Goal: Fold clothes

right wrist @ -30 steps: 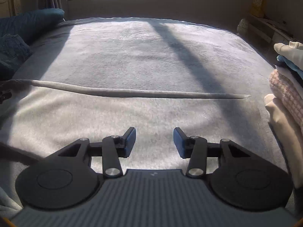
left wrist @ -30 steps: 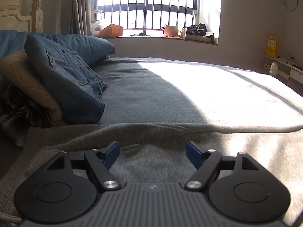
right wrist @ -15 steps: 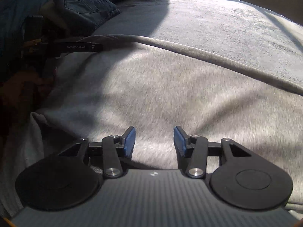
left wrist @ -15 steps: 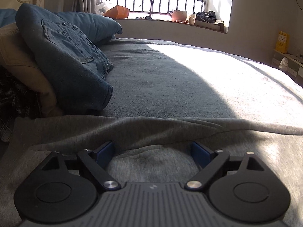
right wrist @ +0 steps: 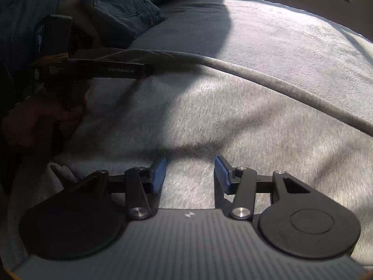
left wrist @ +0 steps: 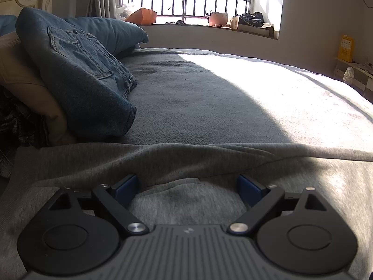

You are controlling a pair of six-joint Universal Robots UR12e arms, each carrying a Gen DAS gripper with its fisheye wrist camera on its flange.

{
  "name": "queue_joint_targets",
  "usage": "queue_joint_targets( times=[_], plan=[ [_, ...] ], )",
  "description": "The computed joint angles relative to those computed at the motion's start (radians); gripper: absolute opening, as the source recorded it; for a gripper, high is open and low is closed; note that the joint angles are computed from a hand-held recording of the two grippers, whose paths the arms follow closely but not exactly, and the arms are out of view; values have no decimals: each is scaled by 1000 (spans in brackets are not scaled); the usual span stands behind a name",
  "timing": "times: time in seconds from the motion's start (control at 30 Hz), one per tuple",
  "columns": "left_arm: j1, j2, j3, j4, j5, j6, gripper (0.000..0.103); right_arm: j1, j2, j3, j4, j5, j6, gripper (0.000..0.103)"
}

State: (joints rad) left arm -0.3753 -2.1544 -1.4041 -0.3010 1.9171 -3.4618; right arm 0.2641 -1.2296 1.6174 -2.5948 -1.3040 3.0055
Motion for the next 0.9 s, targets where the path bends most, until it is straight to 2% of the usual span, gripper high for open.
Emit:
queue_joint_targets(
  times=[0.1,0.2,0.33,0.37,0.43,0.53,0.67,0.77,0.9],
  plan=[
    [-5,-4,4,-2,17,6,93,-44,-66,57,66,7,16,47],
    [-8,-5,7,-7,25,10,93,-84,-95,78,9,-25,46,46],
    [-9,-6,10,-13,30,11,93,-119,-47,39,-119,-72,84,46],
    [-9,-6,10,-13,30,10,93,-122,-30,27,-126,-95,75,46],
    [-9,-5,9,-12,29,9,93,-133,-4,10,-65,-152,69,46],
    [-10,-6,11,-15,34,10,94,-181,-46,105,-107,-85,76,46],
    [-11,-6,10,-11,37,13,94,-236,-161,218,-48,-49,111,46],
    [-12,-7,10,-11,42,16,94,-264,-202,235,-52,-48,150,47],
    [-13,-8,13,-15,44,16,94,-291,-161,207,-199,-115,256,47]
  ],
)
